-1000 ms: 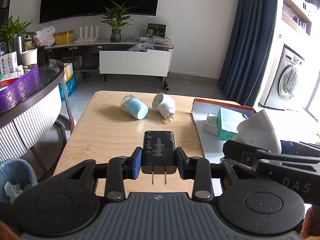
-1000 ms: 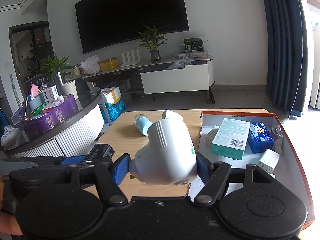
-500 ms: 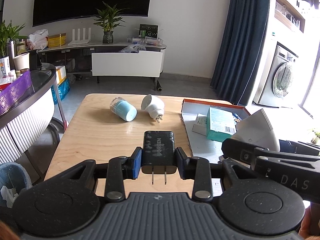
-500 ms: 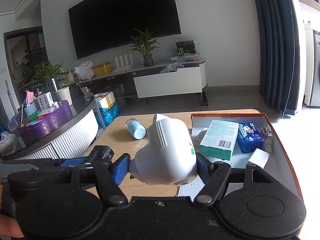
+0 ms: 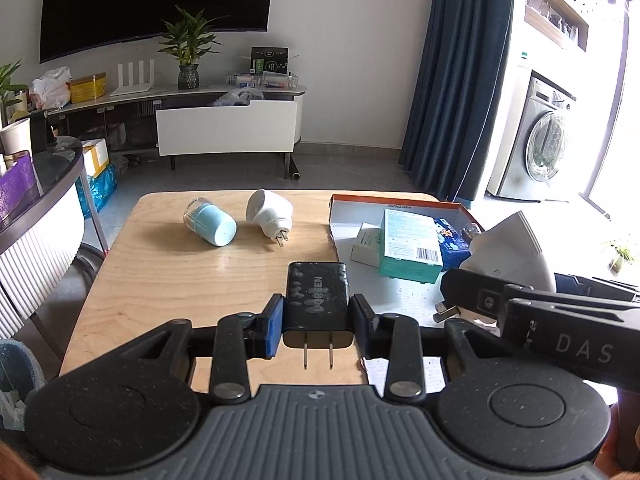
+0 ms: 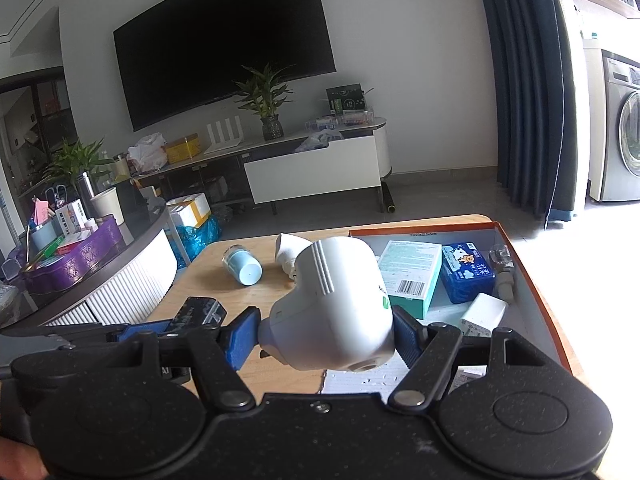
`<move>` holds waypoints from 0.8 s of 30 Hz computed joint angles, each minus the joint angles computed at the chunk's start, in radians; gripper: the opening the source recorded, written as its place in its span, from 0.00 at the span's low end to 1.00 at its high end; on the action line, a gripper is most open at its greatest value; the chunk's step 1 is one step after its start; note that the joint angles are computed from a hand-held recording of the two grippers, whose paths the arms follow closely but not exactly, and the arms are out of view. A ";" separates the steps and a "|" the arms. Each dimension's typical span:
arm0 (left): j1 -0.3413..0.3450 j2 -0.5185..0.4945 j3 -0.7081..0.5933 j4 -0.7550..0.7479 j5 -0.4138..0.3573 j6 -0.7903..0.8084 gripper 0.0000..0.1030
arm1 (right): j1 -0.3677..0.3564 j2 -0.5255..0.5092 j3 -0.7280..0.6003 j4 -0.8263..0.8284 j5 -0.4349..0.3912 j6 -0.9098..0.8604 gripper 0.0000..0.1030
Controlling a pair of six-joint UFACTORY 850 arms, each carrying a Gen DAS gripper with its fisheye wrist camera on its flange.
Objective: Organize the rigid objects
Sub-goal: 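Carry black charger in left tool and white adapter in right tool over the lid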
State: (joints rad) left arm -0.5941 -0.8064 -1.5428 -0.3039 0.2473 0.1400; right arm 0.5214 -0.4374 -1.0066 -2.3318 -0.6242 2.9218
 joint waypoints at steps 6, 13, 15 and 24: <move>-0.006 -0.011 -0.018 0.032 -0.012 -0.021 0.35 | -0.009 0.007 0.015 0.014 -0.005 0.006 0.81; -0.014 -0.022 -0.036 0.024 -0.027 -0.002 0.35 | -0.017 0.013 0.024 0.023 -0.008 0.011 0.81; -0.015 -0.025 -0.041 0.030 -0.032 -0.007 0.35 | -0.019 0.015 0.028 0.024 -0.011 0.014 0.81; -0.022 -0.035 -0.060 0.070 -0.046 -0.033 0.35 | -0.026 0.023 0.043 0.043 -0.024 0.010 0.81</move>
State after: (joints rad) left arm -0.6159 -0.8410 -1.6030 -0.2335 0.2012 0.1068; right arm 0.4955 -0.4139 -0.9637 -2.2885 -0.6481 2.9314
